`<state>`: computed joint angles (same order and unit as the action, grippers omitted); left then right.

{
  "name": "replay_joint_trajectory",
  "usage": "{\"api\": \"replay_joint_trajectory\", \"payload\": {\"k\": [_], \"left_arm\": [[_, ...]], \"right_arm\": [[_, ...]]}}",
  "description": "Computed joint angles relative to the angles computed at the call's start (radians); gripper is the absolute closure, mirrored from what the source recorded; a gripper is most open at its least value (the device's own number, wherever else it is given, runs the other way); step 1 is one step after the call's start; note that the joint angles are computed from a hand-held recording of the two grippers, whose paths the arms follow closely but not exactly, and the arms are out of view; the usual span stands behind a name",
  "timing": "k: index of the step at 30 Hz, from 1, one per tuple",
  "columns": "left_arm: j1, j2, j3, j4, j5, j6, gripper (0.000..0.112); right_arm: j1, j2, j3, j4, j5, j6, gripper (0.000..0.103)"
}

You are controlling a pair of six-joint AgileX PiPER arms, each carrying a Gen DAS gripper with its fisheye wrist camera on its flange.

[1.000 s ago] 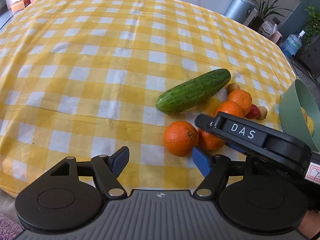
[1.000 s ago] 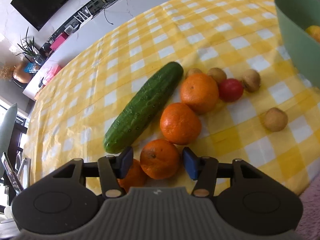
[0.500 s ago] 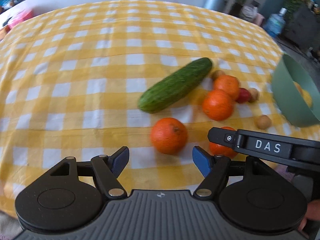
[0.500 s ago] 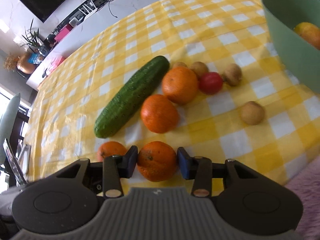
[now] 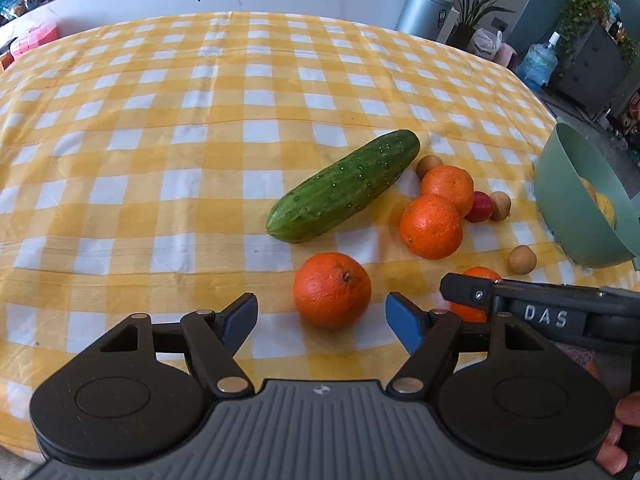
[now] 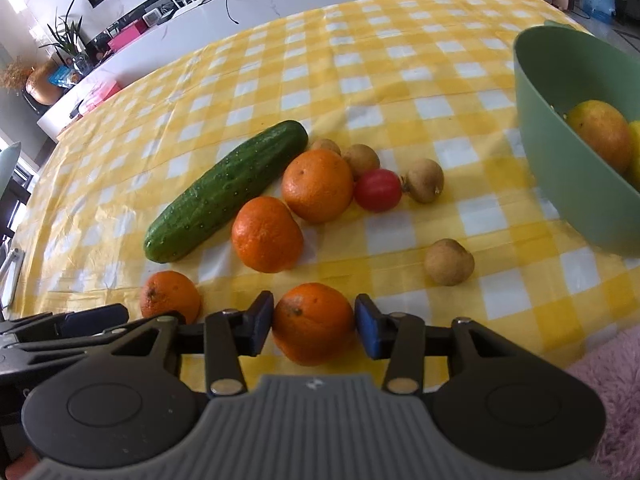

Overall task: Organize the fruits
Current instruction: 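Grasp another orange with the left tool while the right tool holds its orange, then carry both oranges over the green colander with the left and right tools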

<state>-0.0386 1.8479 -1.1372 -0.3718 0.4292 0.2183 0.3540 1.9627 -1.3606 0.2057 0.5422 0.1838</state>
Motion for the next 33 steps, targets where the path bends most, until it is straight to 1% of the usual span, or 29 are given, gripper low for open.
{"api": "replay_joint_trajectory", "payload": {"k": [2, 4, 5, 8, 11, 12, 13, 14, 15, 16, 17, 20, 21, 24, 28, 30, 33], "left_arm": [[-0.008, 0.005, 0.005, 0.019, -0.027, -0.029, 0.026], [-0.014, 0.017, -0.003, 0.064, -0.031, -0.083, 0.028], [-0.012, 0.023, -0.005, 0.064, -0.033, -0.089, 0.028], [0.008, 0.032, 0.002, -0.044, -0.056, -0.027, 0.028], [0.013, 0.032, 0.017, -0.096, -0.087, 0.016, 0.029], [0.013, 0.032, 0.02, -0.106, -0.092, 0.03, 0.031], [0.017, 0.032, 0.023, -0.148, -0.093, 0.079, 0.033], [0.02, 0.031, 0.027, -0.182, -0.094, 0.119, 0.038], [0.026, 0.031, 0.03, -0.239, -0.087, 0.182, 0.049], [0.037, 0.034, 0.028, -0.316, -0.067, 0.261, 0.054], [0.05, 0.038, 0.024, -0.386, -0.041, 0.327, 0.062], [0.062, 0.038, 0.028, -0.443, -0.026, 0.375, 0.062], [0.062, 0.037, 0.031, -0.444, -0.027, 0.37, 0.062], [0.063, 0.029, 0.038, -0.44, -0.031, 0.36, 0.063], [0.075, 0.015, 0.056, -0.501, -0.034, 0.41, 0.063], [0.076, -0.003, 0.073, -0.529, -0.046, 0.436, 0.063], [0.06, -0.029, 0.094, -0.497, -0.083, 0.413, 0.063]], "right_arm": [[0.022, -0.004, 0.006, -0.08, -0.014, 0.054, 0.055], [0.045, -0.005, 0.008, -0.149, -0.022, 0.09, 0.055], [0.052, -0.004, 0.009, -0.17, -0.025, 0.101, 0.055], [0.051, -0.002, 0.008, -0.166, -0.025, 0.09, 0.055], [0.044, 0.001, 0.002, -0.144, -0.018, 0.074, 0.055], [0.044, 0.001, 0.003, -0.148, -0.019, 0.077, 0.055], [0.045, -0.001, 0.006, -0.151, -0.021, 0.081, 0.055], [0.047, -0.001, 0.007, -0.152, -0.022, 0.081, 0.055], [0.048, 0.0, 0.006, -0.155, -0.022, 0.081, 0.055], [0.051, -0.001, 0.007, -0.161, -0.023, 0.083, 0.055], [0.054, -0.003, 0.009, -0.169, -0.025, 0.089, 0.055], [0.056, -0.011, 0.018, -0.172, -0.035, 0.094, 0.059], [0.053, -0.015, 0.023, -0.159, -0.039, 0.084, 0.062], [0.048, -0.021, 0.032, -0.14, -0.044, 0.073, 0.062], [0.066, -0.039, 0.053, -0.194, -0.075, 0.103, 0.063], [0.064, -0.053, 0.068, -0.171, -0.091, 0.075, 0.063], [0.048, -0.073, 0.09, -0.095, -0.106, 0.011, 0.063]]}}
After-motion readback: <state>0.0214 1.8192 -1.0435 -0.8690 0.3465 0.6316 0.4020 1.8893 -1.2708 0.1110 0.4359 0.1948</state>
